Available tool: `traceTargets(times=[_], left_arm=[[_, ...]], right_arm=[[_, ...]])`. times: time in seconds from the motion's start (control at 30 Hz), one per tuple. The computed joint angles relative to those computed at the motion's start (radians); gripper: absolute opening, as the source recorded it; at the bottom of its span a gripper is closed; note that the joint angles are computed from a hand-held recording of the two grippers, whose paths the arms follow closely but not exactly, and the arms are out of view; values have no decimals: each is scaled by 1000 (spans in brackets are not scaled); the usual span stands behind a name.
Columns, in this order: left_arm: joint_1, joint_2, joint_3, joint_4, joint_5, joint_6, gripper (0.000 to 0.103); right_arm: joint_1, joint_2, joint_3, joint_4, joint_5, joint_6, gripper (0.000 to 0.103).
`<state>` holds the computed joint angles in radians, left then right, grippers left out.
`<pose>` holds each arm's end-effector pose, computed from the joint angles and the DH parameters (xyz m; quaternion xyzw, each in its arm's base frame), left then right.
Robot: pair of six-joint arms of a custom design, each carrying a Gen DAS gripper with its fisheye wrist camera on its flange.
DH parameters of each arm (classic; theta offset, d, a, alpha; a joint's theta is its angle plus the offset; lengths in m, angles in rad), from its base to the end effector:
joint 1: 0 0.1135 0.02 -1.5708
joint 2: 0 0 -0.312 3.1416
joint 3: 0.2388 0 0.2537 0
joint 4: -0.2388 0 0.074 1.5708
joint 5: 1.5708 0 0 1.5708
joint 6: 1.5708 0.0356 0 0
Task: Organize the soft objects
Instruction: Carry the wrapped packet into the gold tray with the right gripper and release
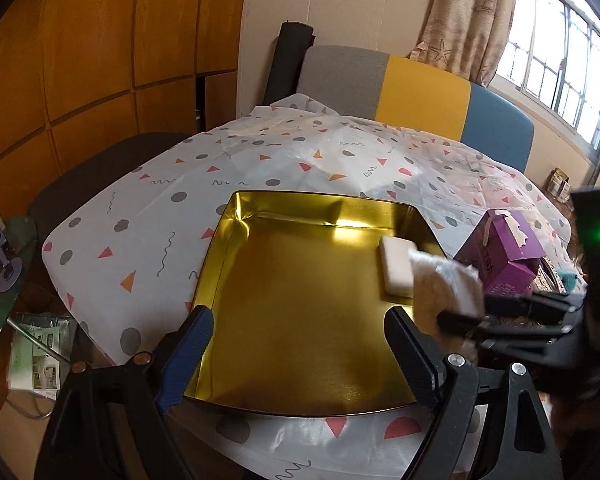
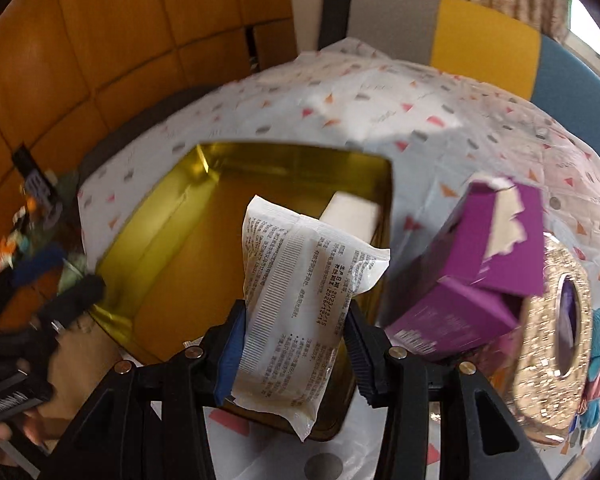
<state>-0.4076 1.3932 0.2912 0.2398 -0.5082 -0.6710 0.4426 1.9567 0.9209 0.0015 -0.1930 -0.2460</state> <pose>0.1888 -0.0627 0.1480 -0.2057 0.8885 0.0299 0.4092 0.3318 0.1648 0.1275 -0.3480 0.8948 0.1183 0.2534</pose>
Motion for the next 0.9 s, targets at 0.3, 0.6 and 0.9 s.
traceTargets(times=[0.3,0.6,0.9], left_arm=[[-2,20,2,6,1,-7,88],[-3,21,5,-1,0,-8,90],[-8,14,5,-2,-13,-4,91]], right_arm=[[52,102,39,12,114,19,48],[56,136,48,17,136,41,50],[53,43,-29,101,144,58,66]])
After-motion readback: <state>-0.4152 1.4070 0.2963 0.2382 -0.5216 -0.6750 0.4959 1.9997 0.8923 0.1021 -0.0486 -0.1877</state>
